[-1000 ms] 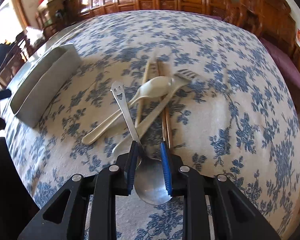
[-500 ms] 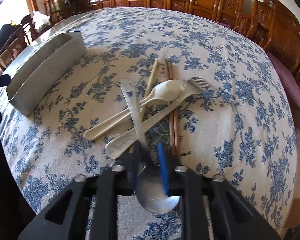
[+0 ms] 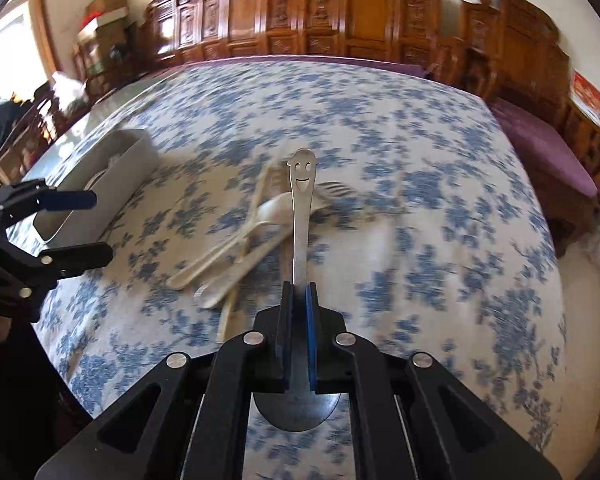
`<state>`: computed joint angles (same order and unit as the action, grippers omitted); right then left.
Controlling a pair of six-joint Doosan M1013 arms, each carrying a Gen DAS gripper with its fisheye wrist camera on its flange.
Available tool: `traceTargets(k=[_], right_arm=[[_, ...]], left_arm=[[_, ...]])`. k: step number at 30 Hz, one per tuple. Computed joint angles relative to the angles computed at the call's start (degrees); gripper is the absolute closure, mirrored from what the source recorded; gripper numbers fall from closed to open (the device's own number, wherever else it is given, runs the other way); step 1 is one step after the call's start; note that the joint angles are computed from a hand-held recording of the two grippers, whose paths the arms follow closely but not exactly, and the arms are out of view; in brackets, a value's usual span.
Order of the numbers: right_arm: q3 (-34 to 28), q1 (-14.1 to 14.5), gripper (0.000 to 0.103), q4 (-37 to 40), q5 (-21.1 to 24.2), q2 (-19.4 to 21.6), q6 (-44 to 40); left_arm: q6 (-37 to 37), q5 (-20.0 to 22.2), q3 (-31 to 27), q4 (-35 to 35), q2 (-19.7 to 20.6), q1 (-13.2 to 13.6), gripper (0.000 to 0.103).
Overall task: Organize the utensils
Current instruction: 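Grasp a white plastic spoon with the left tool while the right tool holds the smiley spoon, then carry the white spoon into the tray and open the left tool while the right tool holds the smiley spoon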
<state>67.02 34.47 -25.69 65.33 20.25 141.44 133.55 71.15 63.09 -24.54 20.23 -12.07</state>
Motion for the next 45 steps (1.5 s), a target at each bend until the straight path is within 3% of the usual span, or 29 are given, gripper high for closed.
traceTargets(k=[5,12,15,27,31,45], right_arm=[[2.9,-1.1,0.096,-0.2,-0.7,-2.0,3.8],[4.2,-1.5,0.096,0.4,-1.9,-2.6,5.0],[4.2,-1.6,0.096,0.8,-2.1,-2.5,4.7],[3.7,-1.6,0.096,1.7,-2.3,-2.0,3.6],[3.6,-1.5,0.096,1.8,-2.3,-1.9,3.4],[2.6,-1.2,0.096,1.9,-2.7,-1.4,2.3]], left_arm=[[-0.5,0.4,-1.3,-0.1,1.6,-2.0,0.028],[-1.2,2.7,-3.2,0.8,4.0,-4.5,0.065],[-1.4,3.0,-3.3,1.3,4.5,-5.2,0.073],[-4.3,2.3,-4.1,3.0,5.6,-6.1,0.080],[-3.8,1.9,-4.0,3.7,5.5,-6.3,0.096],[-1.8,1.0,-3.0,1.3,3.4,-5.0,0.097]])
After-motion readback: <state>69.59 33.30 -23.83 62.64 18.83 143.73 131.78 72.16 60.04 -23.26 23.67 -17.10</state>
